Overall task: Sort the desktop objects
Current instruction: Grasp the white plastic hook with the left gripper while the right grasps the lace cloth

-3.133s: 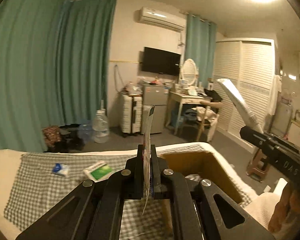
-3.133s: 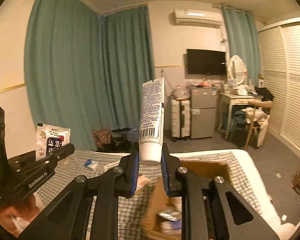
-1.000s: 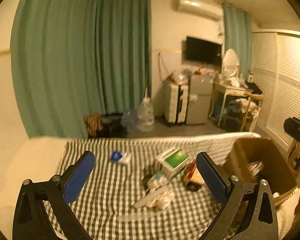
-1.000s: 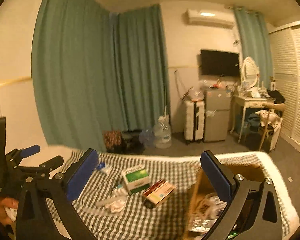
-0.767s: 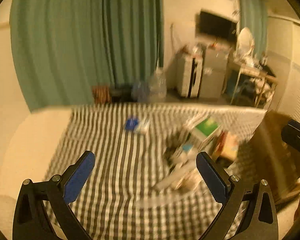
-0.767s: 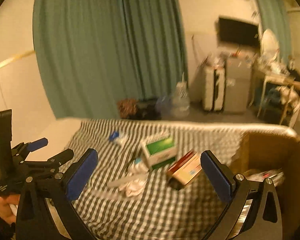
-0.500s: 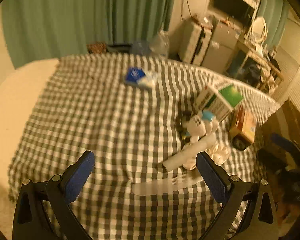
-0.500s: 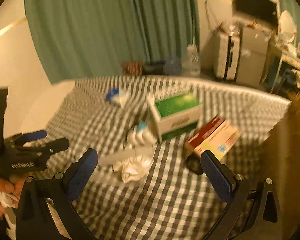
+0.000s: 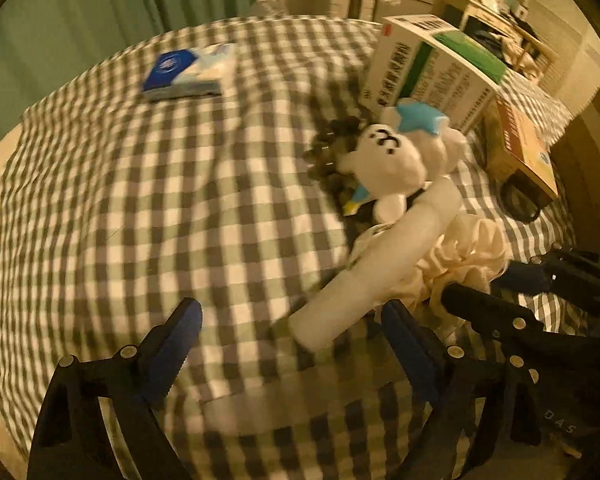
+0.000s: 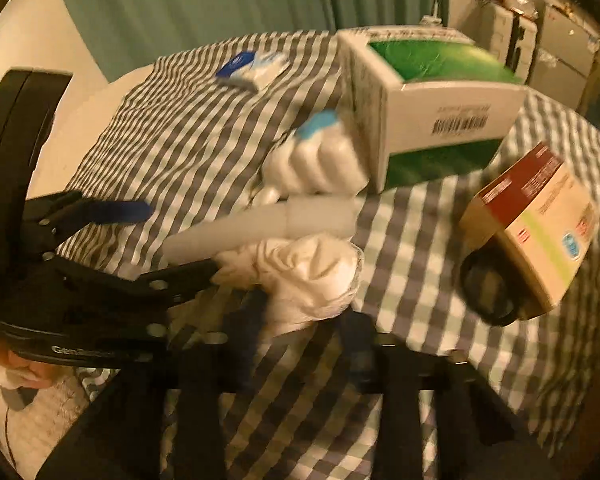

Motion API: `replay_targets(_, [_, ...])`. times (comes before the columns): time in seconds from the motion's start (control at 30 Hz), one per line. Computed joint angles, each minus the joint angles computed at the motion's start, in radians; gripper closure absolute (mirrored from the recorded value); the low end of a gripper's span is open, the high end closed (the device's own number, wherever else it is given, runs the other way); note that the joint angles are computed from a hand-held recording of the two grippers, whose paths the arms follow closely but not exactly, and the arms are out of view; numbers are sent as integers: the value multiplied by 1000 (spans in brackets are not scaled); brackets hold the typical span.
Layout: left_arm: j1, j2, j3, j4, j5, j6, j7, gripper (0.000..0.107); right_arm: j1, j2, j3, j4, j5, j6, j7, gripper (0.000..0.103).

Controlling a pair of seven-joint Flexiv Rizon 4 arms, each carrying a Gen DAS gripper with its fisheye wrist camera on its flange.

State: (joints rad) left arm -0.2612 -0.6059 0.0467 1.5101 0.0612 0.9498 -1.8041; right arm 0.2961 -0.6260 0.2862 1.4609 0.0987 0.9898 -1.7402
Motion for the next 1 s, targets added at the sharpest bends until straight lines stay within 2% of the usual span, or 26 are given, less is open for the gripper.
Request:
replay_targets(0.03, [4, -1, -9, 2, -5, 2, 13, 23, -2, 7, 0, 11, 3, 18, -2, 88])
replay_targets(0.1, [5, 3, -26, 15, -2, 22, 55, 63, -4, 28, -13, 33, 5, 58, 18, 93])
replay_targets(0.17, [-2, 14, -39, 31, 4, 47, 103, 77, -11, 46, -21, 48, 4, 74, 41, 94])
replay_targets(0.3, [-16, 41, -37, 69, 1, 92, 127, 89, -25, 89, -31, 86, -1, 124, 79, 94])
replay_targets(0.4, [-69, 85, 17, 103, 66, 176, 73, 90, -54, 129, -7, 103, 20, 163, 70, 94])
replay_targets(0.53, [-120, 141, 68, 132, 143, 235, -29, 90, -69, 185, 3, 132, 39, 206, 67, 94])
replay_targets(0.67, [-158, 198, 111, 143, 223, 241, -164, 90, -83, 243, 12, 158, 61, 252, 59, 94])
replay_targets(0.83, [-155, 226, 100, 93, 294, 218, -279, 90, -59, 313, -8, 209, 44, 324, 92, 94])
replay_targets(1.0, [-210, 307, 133, 81, 476, 186, -468, 90, -74, 402, 7, 265, 66, 389, 72, 94])
